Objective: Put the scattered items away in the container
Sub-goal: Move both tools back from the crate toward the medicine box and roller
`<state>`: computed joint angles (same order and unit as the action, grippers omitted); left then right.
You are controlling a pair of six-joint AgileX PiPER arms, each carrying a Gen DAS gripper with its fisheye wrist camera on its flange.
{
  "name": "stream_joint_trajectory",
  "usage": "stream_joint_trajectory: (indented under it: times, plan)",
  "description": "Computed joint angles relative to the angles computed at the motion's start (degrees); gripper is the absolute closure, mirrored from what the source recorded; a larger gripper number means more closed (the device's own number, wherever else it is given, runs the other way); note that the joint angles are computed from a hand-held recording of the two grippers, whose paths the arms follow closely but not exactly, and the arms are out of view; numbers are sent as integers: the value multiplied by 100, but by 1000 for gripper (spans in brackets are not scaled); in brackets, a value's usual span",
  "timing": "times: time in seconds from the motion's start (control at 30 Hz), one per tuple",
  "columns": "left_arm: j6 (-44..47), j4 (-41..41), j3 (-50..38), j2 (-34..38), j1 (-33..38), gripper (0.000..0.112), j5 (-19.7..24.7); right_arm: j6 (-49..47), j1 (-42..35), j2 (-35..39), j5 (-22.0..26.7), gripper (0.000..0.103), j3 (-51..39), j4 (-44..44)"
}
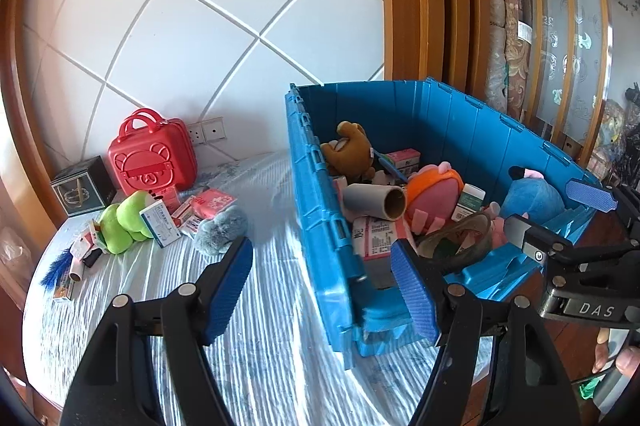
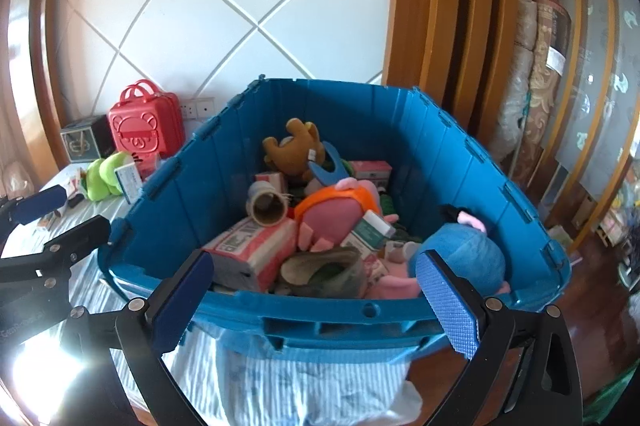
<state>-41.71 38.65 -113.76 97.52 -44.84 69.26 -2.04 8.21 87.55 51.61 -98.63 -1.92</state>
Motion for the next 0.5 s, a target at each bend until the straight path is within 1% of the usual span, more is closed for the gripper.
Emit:
stream_joint_trajectory:
  times: [0.1, 0.17, 0.23, 0.3, 0.37, 0.43, 0.5]
  plan:
    - [8, -102, 1082, -830, 365, 41, -455, 883, 815, -68, 32, 0, -38, -824]
    - [189, -286, 1747, -1396, 738, 41, -713, 1549, 1487, -42, 107, 0, -112, -1439]
    - [507, -583, 2307, -1920, 1230, 41, -912, 2137, 2167, 115, 325, 0, -344, -1959]
    - [1032, -1021, 2834, -2427, 1899, 41, -1133, 2632, 2808, 370, 541, 0, -647, -2404]
    - [1778, -1632, 3286, -2851, 2746, 41, -1376, 3034, 3323, 737, 765, 0, -1059, -2679]
    - [2634, -2407, 3643, -3129, 3734, 41, -1605, 3208, 3695, 1187, 966, 0, -1562, -2725]
    - [3476, -3251, 3829, -3197, 4732, 41, -1682, 3147, 3964, 1747, 1272, 0, -2242, -2643]
